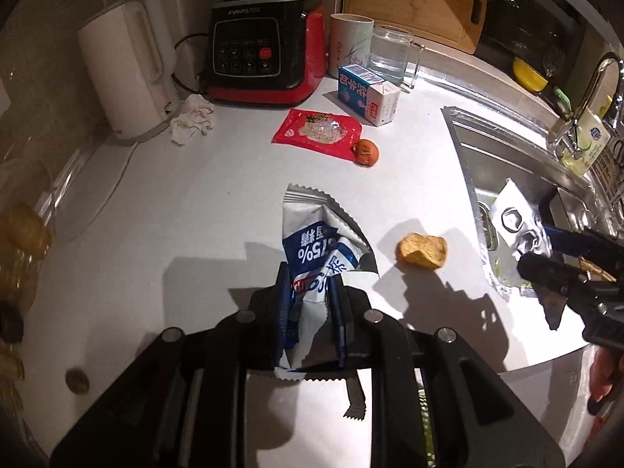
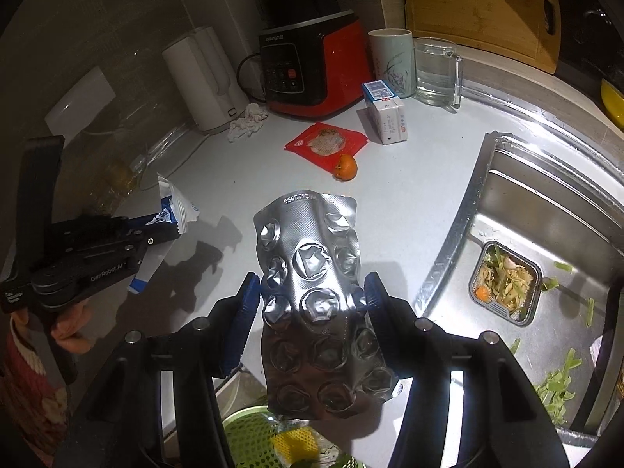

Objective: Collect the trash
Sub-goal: 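Carry the packet and blister pack over the green basket and release both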

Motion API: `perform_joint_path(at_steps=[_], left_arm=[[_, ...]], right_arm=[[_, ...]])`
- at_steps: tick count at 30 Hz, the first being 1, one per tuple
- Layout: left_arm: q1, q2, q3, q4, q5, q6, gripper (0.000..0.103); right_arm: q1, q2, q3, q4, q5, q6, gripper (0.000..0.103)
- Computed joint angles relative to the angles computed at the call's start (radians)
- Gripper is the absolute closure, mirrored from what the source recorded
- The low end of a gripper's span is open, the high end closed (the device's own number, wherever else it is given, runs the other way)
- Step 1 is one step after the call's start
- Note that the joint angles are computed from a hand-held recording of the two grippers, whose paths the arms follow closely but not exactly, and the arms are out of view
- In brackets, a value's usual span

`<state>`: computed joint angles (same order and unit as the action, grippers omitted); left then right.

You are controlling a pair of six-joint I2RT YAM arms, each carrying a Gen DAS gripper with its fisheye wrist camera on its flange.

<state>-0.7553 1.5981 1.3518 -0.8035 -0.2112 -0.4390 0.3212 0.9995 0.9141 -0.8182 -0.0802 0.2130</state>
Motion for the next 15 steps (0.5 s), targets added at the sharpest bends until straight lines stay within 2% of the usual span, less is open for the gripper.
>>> perform_joint_path(at_steps=[5, 9, 13, 15], left_arm=[[-0.195, -0.039, 0.013, -0.116, -0.125, -0.229, 0.084], [-0.331, -0.056, 0.024, -0.218, -0.208, -0.406, 0.084], [-0.46, -0.067, 0.023, -0.308, -0.265, -0.568, 0.084], [-0.519, -0.06, 0.026, -0.35, -0.283, -0.649, 0.084]], right_arm=[[0.136, -0.184, -0.045, -0.135, 0.093, 0.071, 0.047], [0.301, -0.312, -0.075, -0.256, 0.195, 0.181, 0.047], [0.557, -0.418, -0.099, -0.383, 0.325, 0.38, 0.047], [0.749, -0.438, -0.105, -0.453, 0.417, 0.54, 0.047]])
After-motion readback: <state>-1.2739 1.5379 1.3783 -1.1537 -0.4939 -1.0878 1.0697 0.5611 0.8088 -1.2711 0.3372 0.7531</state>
